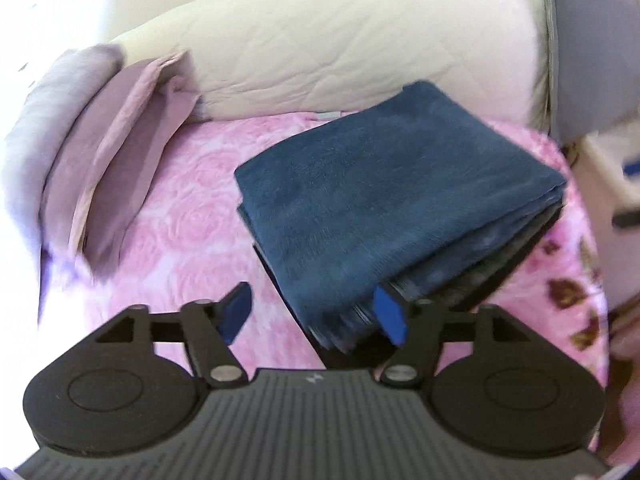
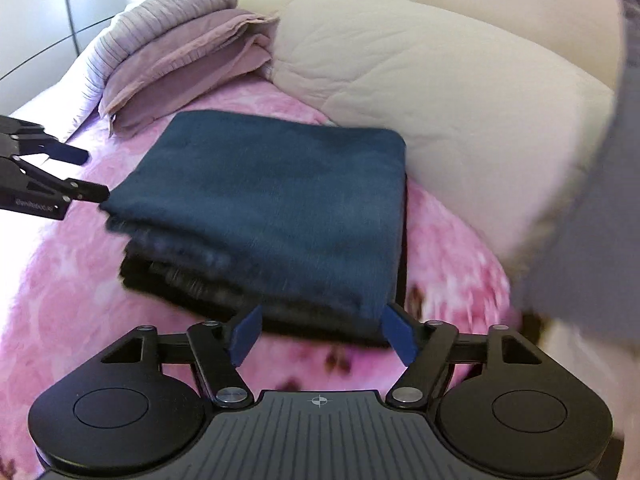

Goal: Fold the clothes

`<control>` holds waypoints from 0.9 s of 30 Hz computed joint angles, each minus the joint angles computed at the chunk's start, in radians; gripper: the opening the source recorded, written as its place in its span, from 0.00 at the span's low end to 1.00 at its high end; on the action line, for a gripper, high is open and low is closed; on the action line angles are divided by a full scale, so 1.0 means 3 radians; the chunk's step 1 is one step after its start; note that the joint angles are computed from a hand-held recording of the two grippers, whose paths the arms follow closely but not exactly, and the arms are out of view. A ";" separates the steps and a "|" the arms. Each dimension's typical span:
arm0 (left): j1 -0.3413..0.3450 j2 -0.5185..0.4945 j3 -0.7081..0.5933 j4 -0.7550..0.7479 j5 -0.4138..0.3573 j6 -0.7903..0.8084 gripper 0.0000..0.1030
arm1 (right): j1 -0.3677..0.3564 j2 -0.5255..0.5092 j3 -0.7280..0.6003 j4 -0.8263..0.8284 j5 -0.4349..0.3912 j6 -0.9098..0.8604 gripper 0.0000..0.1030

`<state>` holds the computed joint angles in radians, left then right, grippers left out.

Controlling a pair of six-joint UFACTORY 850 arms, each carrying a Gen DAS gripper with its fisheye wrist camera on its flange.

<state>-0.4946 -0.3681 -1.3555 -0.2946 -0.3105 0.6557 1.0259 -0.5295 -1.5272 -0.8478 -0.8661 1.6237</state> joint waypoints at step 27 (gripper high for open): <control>0.0656 0.2432 0.1597 -0.1069 -0.0912 0.0475 0.98 | 0.1353 -0.1104 -0.2544 0.0293 -0.2344 0.0891 0.82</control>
